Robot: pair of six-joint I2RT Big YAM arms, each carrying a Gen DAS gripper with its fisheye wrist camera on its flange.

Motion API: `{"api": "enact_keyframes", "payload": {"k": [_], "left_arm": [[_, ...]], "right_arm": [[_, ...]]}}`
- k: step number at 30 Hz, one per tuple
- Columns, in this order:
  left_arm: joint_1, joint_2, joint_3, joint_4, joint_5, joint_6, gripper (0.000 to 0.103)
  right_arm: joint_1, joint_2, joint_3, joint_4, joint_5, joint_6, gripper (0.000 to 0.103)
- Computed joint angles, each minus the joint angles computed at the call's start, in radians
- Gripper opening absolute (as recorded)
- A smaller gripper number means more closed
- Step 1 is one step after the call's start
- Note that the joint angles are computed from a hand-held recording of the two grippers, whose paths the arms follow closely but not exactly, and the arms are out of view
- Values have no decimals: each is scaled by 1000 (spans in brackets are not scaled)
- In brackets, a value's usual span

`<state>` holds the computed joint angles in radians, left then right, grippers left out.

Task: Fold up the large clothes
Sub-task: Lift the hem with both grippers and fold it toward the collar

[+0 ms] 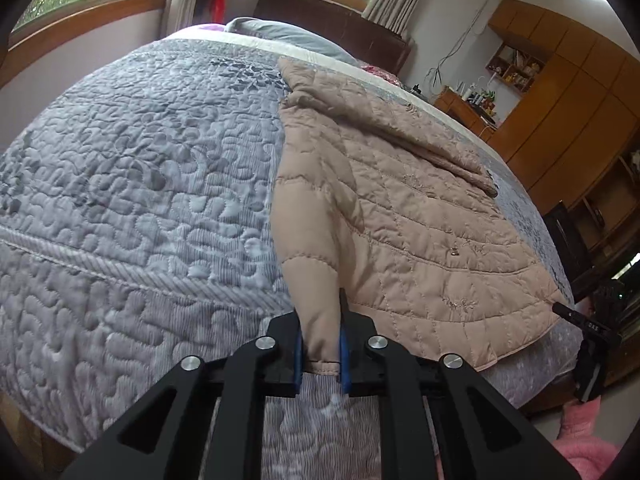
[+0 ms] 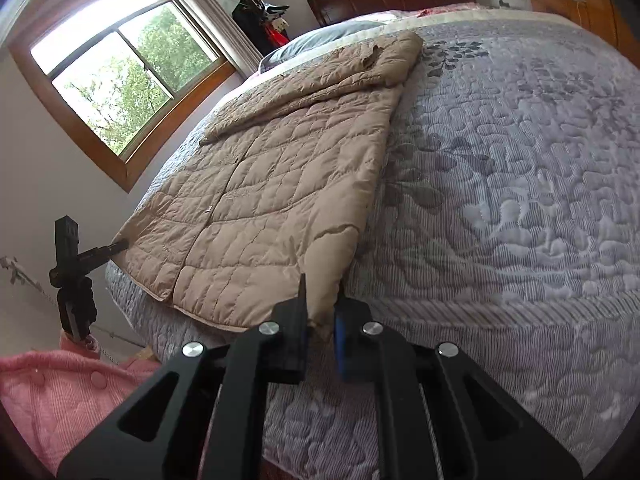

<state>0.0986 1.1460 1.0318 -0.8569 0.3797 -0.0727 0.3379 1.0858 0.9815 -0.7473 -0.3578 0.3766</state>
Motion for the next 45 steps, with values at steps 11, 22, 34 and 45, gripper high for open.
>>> {"api": "enact_keyframes", "payload": {"k": [11, 22, 34, 45], "left_arm": [[-25, 37, -82, 38, -110, 28, 14], [-20, -34, -11, 56, -47, 38, 14], [-60, 197, 320, 62, -104, 74, 14], [-113, 623, 868, -48, -236, 55, 14]], "right_arm": [[9, 34, -71, 22, 2, 34, 9], [-3, -30, -19, 42, 27, 2, 8], [-74, 181, 336, -99, 58, -121, 8], [-143, 621, 910, -304, 54, -111, 8]]}}
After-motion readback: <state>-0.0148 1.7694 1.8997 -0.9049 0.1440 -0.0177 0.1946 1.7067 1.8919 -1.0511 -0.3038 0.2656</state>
